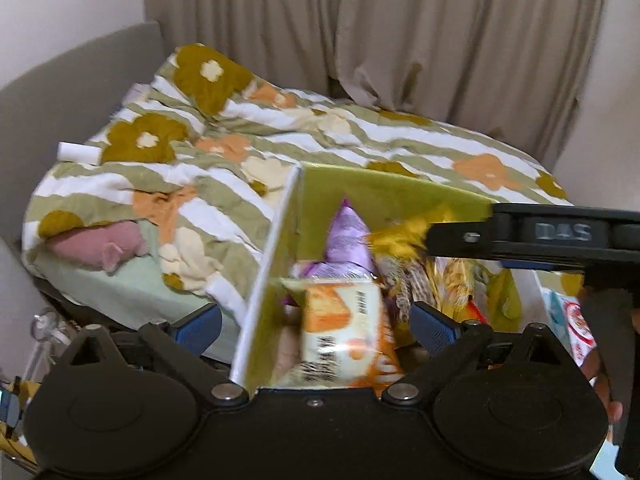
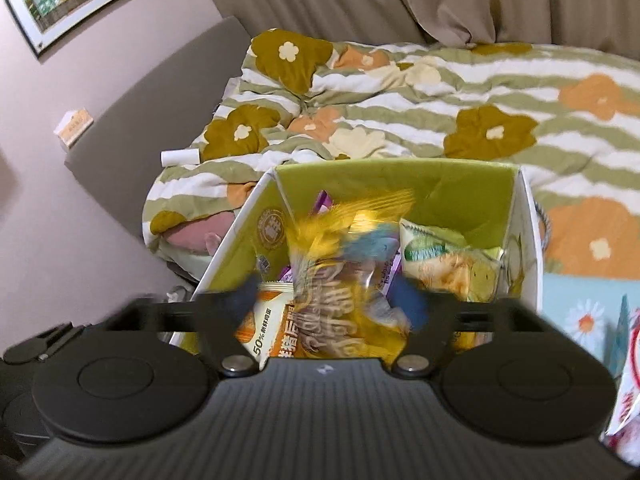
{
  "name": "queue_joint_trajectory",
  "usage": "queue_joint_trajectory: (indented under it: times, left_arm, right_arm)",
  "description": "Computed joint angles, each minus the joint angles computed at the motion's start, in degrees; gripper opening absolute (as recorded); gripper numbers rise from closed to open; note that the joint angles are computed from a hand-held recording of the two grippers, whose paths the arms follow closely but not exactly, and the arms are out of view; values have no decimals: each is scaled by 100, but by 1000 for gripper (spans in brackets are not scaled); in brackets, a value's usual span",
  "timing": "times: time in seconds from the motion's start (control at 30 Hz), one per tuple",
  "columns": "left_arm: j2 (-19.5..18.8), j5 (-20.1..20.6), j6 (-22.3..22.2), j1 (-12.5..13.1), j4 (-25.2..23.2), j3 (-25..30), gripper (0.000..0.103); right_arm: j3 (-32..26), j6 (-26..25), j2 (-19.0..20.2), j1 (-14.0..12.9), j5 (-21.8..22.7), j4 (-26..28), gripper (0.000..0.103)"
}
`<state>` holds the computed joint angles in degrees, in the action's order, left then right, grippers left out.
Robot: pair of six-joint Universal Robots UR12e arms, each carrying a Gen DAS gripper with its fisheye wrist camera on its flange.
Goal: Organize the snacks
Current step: 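Carry the cake pack and yellow-brown Pillows bag into the yellow box and release both, then move both open grippers back to the snack pile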
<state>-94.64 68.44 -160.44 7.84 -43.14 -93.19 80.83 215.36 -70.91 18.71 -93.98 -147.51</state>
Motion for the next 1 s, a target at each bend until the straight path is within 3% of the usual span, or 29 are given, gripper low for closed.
queue_joint_trajectory:
  times: [0.37,0.6,0.77,1.0]
  left_arm:
    - [60,114,-63,-3,339,-109,102]
    - [177,180,-138,41,1065,-269,102]
    - [295,-188,8,134,1764,-506,102]
    - [409,-886,465,161,1738,-606,102]
  right_arm:
    - [279,-117,-147,94,-486,-456,103]
    - [335,-207,-274,206,-736,-453,103]
    - [315,-425,-370,403,-1363,-308,103]
    - [565,61,-682,670,-2269,-170,103]
